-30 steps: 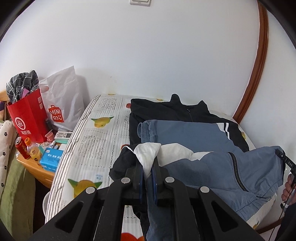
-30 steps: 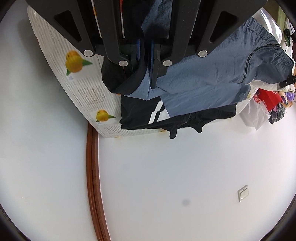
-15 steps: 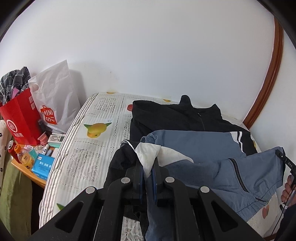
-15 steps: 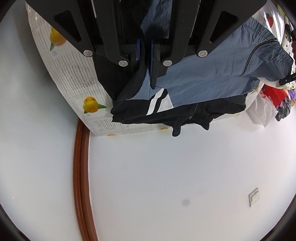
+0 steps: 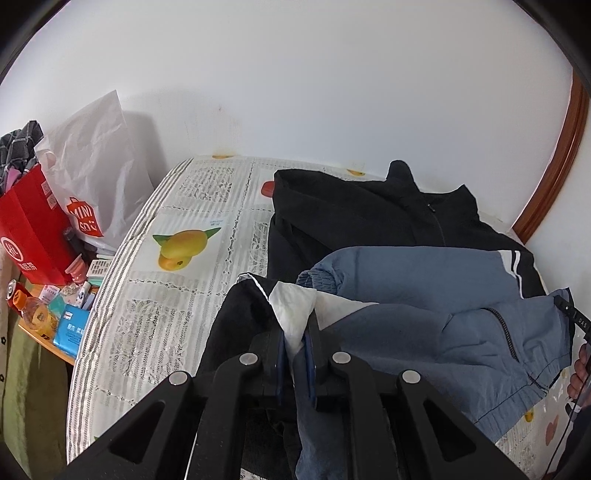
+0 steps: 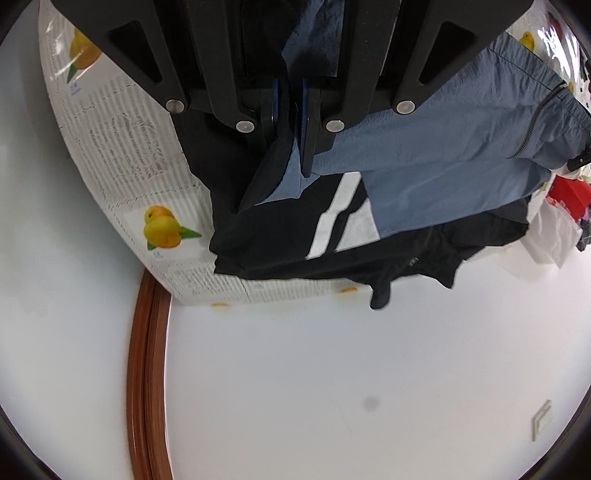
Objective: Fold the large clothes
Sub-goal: 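Lift the hem with both tools and fold it over the sleeves, then open both tools and release the folded hem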
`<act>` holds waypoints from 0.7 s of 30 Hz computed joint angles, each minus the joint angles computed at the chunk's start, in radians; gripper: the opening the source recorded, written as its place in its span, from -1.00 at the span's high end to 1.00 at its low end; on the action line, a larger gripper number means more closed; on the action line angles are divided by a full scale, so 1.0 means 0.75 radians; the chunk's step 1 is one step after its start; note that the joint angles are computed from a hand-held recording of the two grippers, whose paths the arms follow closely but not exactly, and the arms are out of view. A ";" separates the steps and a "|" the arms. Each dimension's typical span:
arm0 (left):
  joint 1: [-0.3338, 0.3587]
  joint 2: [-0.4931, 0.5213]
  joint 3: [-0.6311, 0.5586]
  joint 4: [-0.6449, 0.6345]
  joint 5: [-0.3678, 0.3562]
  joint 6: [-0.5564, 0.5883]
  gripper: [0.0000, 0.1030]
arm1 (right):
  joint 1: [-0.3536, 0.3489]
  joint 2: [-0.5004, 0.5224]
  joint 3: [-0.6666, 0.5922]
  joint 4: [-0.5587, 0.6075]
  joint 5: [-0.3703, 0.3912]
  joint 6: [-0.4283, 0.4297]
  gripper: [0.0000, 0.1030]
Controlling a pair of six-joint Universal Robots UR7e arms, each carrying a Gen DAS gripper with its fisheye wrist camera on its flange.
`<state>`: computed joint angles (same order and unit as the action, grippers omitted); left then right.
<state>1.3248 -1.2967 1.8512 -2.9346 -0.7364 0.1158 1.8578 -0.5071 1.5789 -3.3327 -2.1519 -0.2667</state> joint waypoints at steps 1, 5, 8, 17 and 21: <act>0.005 0.005 -0.005 0.004 -0.001 -0.002 0.77 | -0.004 0.008 -0.011 0.013 -0.007 0.006 0.84; 0.013 0.016 -0.013 0.017 0.000 -0.009 0.73 | -0.013 0.036 -0.052 0.068 -0.051 0.036 0.79; 0.007 0.014 -0.010 0.031 0.007 -0.011 0.68 | -0.020 0.035 -0.053 0.094 -0.054 0.058 0.62; -0.053 -0.081 0.071 0.037 0.016 -0.015 0.02 | 0.027 -0.118 0.146 -0.027 -0.007 -0.001 -0.08; -0.082 -0.148 0.148 -0.020 0.051 0.007 -0.06 | 0.036 -0.189 0.253 -0.099 -0.048 0.011 -0.08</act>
